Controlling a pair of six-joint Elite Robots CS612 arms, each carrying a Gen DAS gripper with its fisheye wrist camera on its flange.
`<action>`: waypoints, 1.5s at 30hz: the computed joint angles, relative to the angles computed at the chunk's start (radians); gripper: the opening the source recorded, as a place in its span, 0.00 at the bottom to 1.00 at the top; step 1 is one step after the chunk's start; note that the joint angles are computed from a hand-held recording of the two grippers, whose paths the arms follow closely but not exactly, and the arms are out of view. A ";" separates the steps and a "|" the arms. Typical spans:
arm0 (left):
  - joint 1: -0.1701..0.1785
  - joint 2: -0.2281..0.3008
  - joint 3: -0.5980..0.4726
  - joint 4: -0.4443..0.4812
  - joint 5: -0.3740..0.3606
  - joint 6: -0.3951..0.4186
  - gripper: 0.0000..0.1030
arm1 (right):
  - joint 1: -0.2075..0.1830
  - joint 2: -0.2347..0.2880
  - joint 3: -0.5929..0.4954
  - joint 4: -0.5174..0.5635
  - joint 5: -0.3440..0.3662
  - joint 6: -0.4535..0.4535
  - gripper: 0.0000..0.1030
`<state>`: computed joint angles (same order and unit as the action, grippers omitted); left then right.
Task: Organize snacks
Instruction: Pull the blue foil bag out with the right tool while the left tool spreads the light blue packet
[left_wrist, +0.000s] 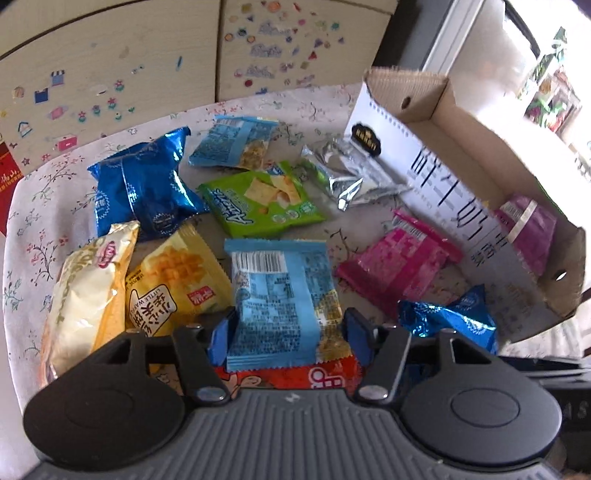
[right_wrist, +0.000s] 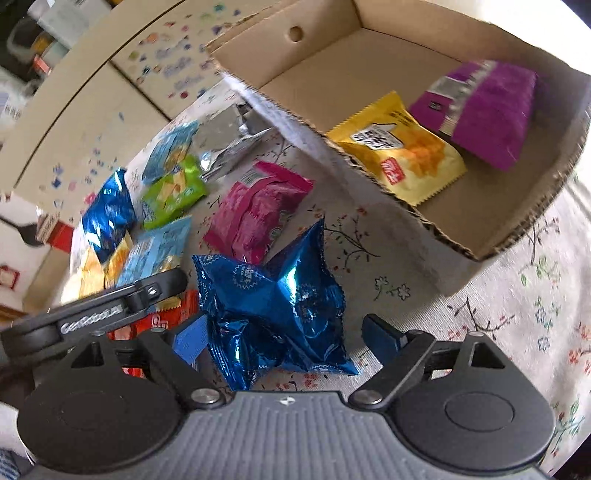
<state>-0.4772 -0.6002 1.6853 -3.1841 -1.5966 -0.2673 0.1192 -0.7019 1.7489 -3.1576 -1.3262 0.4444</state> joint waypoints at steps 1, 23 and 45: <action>-0.002 0.002 -0.004 0.009 0.013 0.005 0.60 | 0.005 0.003 -0.006 0.005 -0.012 -0.019 0.91; -0.003 -0.007 0.026 -0.080 0.024 0.063 0.41 | 0.009 -0.002 0.003 -0.018 -0.017 -0.156 0.61; -0.037 0.022 -0.027 -0.037 0.189 0.113 0.52 | 0.004 -0.005 -0.001 0.006 0.010 -0.151 0.60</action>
<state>-0.5141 -0.5782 1.6581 -3.2208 -1.4073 -0.1541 0.1233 -0.7072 1.7477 -3.1515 -1.3165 0.2936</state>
